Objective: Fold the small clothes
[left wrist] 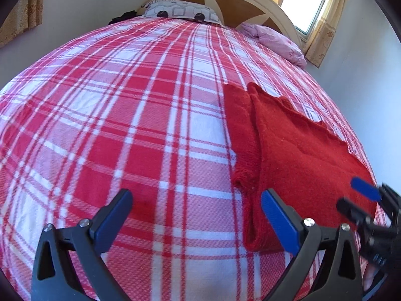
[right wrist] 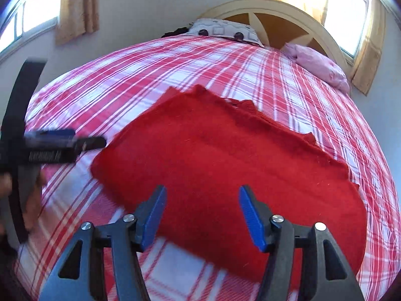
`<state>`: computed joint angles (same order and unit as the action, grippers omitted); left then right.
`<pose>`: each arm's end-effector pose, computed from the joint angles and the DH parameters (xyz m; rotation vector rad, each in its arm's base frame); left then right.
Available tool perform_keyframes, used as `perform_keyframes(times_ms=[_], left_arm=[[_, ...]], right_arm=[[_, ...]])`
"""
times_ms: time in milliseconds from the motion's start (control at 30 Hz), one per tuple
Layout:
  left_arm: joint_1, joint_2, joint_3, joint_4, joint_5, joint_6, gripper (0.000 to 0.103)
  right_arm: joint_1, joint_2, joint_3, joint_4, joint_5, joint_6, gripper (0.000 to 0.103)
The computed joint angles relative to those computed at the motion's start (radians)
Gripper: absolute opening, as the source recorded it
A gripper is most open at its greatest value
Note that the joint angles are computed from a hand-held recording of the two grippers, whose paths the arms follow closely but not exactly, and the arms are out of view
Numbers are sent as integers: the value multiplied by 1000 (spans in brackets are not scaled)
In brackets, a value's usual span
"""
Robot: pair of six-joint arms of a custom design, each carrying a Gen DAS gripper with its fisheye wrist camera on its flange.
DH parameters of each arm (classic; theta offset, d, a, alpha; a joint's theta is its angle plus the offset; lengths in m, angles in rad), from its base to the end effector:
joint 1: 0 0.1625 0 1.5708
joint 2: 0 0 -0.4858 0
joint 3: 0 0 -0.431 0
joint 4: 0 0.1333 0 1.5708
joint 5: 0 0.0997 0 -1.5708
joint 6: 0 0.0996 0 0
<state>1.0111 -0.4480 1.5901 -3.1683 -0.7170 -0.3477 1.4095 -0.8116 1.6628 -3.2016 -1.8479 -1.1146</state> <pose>-0.2138 -0.7338 -0.0340 0.0024 2.3999 -0.9729 -0.0169 -0.7639 0.1927 0.9789 -2.1955 0.5927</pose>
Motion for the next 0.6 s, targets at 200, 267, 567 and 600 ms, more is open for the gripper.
perform_keyframes(times_ms=[200,267,567,600], left_arm=[[2,-46,45,-3,101,15,103],[8,-59,60,-7,123,12,103],[46,-74,91,-39,108,-27,103],[46,-72,88,-35,105,-18,103]], right_arm=[[13,24,91,-119,32,-105,64],[20,42,110,-169,36,-143,64],[40,126,132,-405,75,-274,64],[43,133,130,-413,75,-280,64]])
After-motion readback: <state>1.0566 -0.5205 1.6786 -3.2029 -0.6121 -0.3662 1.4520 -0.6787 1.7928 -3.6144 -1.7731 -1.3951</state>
